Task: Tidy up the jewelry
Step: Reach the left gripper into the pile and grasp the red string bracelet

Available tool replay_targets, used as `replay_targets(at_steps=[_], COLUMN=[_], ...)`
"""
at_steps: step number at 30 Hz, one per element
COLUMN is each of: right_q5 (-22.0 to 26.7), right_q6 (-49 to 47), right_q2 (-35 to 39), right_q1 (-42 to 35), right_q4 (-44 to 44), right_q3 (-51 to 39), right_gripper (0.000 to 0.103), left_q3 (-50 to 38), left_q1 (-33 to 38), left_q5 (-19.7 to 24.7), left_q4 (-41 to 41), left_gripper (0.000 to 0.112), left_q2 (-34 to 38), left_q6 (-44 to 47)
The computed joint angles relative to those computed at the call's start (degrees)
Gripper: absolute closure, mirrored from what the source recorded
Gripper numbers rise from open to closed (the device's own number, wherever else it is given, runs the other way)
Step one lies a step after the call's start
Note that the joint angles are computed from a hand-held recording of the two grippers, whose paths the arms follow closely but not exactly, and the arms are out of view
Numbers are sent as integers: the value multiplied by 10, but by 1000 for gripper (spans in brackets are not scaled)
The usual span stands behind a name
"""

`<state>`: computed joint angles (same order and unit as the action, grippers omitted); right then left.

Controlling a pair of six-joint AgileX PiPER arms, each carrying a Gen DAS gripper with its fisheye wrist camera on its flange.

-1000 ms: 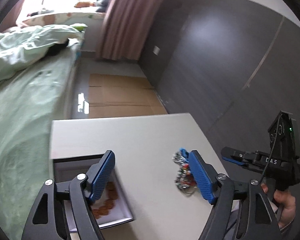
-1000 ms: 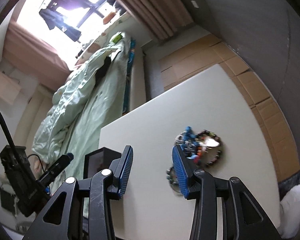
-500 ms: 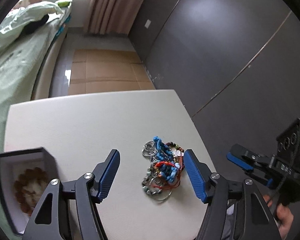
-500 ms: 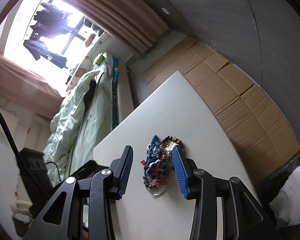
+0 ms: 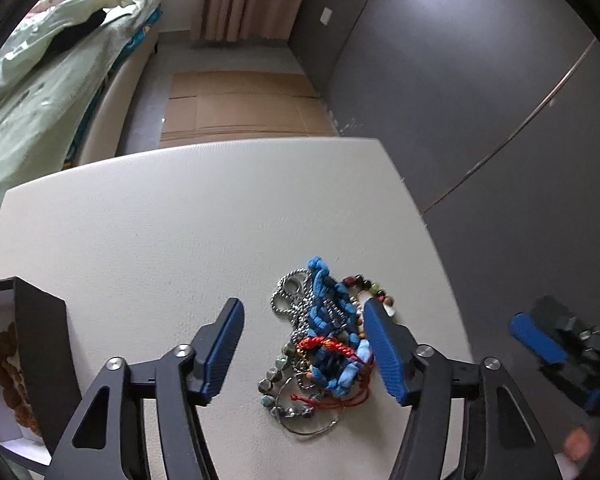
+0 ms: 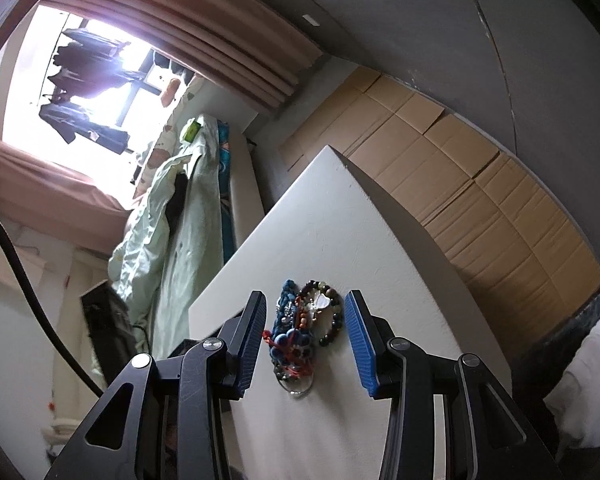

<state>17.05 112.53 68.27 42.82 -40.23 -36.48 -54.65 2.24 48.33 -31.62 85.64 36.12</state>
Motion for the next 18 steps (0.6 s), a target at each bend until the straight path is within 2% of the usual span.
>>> replay_targets(at_steps=[3,6,12,15,18], right_q5=[-12,-21,-27,-26,-32], right_q6=[0,-8,-12,-27,-71], right_q2=[-6,-11,-13,-6,6], right_q1=[-4,-10,-11,-11,-16], right_q4=[-1,5,7,20,59], right_q3=[6,13,14,8,1], right_gripper=[61,61,61,61,61], left_q3=[15,15,7,6,12], left_q1=[-4,7,45,62,78], left_q5=[-15,1,58,86,107], left_q4=[21,14,-18,-35,-54], left_gripper=[70,73,95,96,102], left_q2=[-4,-1,12,16,17], left_q6=[-12,-6,19,26,44])
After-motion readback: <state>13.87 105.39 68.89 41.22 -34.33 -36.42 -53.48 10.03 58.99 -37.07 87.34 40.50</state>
